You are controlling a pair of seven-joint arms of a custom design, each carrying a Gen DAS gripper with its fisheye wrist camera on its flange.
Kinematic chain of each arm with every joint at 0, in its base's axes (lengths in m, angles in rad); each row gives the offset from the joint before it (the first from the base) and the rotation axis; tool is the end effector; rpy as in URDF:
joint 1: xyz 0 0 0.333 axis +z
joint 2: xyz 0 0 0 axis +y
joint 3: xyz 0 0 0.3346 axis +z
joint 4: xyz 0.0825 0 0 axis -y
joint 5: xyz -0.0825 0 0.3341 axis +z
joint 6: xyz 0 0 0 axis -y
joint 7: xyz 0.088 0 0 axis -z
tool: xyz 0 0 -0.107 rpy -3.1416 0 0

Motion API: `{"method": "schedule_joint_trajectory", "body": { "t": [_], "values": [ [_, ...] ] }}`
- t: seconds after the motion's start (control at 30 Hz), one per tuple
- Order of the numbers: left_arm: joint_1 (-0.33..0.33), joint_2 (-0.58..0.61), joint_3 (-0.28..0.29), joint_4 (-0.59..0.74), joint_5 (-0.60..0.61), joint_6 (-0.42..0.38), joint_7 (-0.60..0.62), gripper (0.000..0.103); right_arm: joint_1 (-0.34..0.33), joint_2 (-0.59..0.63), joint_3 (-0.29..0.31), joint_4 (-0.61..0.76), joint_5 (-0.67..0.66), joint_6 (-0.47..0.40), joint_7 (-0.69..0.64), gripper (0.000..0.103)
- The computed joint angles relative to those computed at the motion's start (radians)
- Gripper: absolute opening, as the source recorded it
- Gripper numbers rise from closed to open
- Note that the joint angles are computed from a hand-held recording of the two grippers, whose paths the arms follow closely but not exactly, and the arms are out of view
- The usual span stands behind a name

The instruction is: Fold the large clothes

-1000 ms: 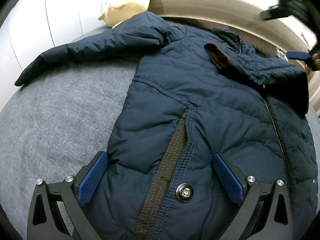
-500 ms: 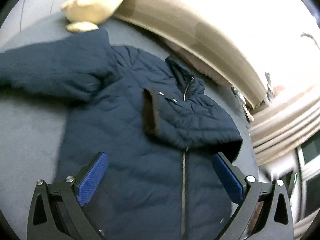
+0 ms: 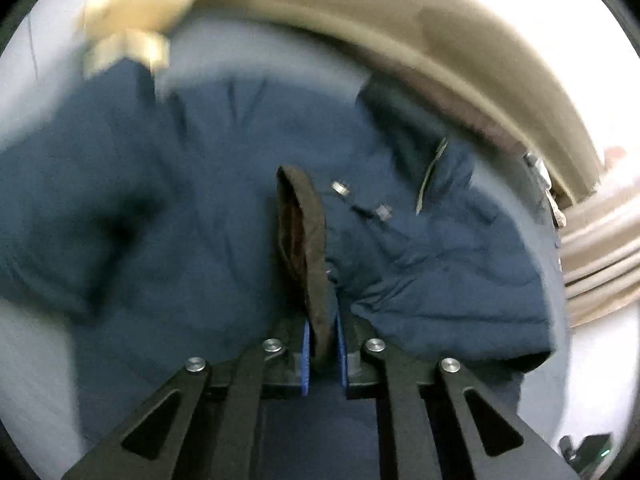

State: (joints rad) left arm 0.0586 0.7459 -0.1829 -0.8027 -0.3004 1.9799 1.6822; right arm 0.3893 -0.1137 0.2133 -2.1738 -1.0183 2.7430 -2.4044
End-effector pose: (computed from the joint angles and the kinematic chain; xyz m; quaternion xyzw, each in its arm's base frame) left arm 0.7411 -0.0471 0.5619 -0.6403 0.7085 -0.2967 0.0102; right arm 0.3946 0.3177 0.5444 -0.3074 0.8419 -0.0871 0.4348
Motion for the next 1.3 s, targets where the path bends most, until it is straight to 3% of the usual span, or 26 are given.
{"method": "schedule_joint_trajectory", "body": {
  "t": [0.1, 0.13, 0.23, 0.37, 0.6, 0.67, 0.77, 0.8, 0.83, 0.87, 0.97, 1.03, 1.1, 1.13, 1.2, 1.27, 1.3],
  "values": [
    [0.018, -0.112, -0.007, -0.169, -0.026, 0.225, 0.126, 0.01, -0.01, -0.004, -0.011, -0.008, -0.002, 0.012, -0.018, 0.103],
    [0.022, -0.121, -0.008, -0.183, -0.027, 0.254, 0.151, 0.01, -0.014, 0.001, -0.018, -0.004, 0.01, 0.02, -0.043, 0.103],
    [0.004, -0.081, 0.024, -0.138, 0.009, 0.235, 0.127, 0.01, -0.037, 0.025, -0.044, 0.011, 0.036, 0.058, -0.096, 0.103],
    [-0.011, -0.066, 0.05, -0.194, 0.055, 0.244, 0.093, 0.01, -0.073, 0.085, -0.089, 0.054, 0.085, 0.141, -0.16, 0.103],
    [0.016, -0.108, 0.04, -0.33, 0.033, 0.301, 0.118, 0.011, -0.104, 0.27, -0.128, 0.225, 0.543, 0.156, -0.675, 0.103],
    [0.02, -0.11, 0.039, -0.342, 0.03, 0.306, 0.13, 0.011, -0.117, 0.32, -0.119, 0.265, 0.643, 0.18, -0.768, 0.103],
    [0.022, -0.102, 0.038, -0.344, 0.025, 0.311, 0.143, 0.011, -0.143, 0.395, -0.086, 0.355, 0.769, 0.143, -0.921, 0.101],
    [0.019, -0.098, 0.039, -0.338, 0.025, 0.309, 0.14, 0.011, -0.128, 0.407, -0.098, 0.381, 0.77, 0.114, -0.94, 0.083],
    [0.029, -0.11, 0.034, -0.359, 0.016, 0.315, 0.154, 0.012, -0.119, 0.424, -0.101, 0.421, 0.781, 0.061, -0.978, 0.031],
    [0.034, -0.116, 0.032, -0.371, 0.009, 0.319, 0.163, 0.012, -0.11, 0.436, -0.106, 0.455, 0.796, 0.025, -0.999, 0.022],
    [0.027, -0.127, 0.033, -0.398, 0.006, 0.35, 0.183, 0.012, -0.018, 0.428, -0.194, 0.52, 0.677, -0.046, -0.962, 0.017],
    [0.034, -0.145, 0.026, -0.438, -0.007, 0.377, 0.214, 0.012, 0.004, 0.428, -0.215, 0.542, 0.63, -0.107, -0.952, 0.016],
    [0.027, -0.149, 0.035, -0.448, -0.002, 0.383, 0.212, 0.012, -0.011, 0.461, -0.196, 0.58, 0.665, -0.191, -1.001, 0.017],
    [0.022, -0.149, 0.04, -0.447, 0.005, 0.385, 0.21, 0.012, -0.016, 0.473, -0.188, 0.585, 0.678, -0.203, -1.023, 0.018],
    [0.015, -0.146, 0.046, -0.444, 0.018, 0.386, 0.211, 0.012, -0.002, 0.46, -0.207, 0.533, 0.652, -0.135, -0.977, 0.025],
    [0.018, -0.138, 0.043, -0.432, 0.016, 0.375, 0.212, 0.012, 0.006, 0.41, -0.232, 0.437, 0.63, -0.033, -0.863, 0.066],
    [0.021, -0.138, 0.042, -0.431, 0.013, 0.372, 0.215, 0.012, 0.017, 0.38, -0.25, 0.389, 0.598, 0.016, -0.792, 0.098]
  ]
}}
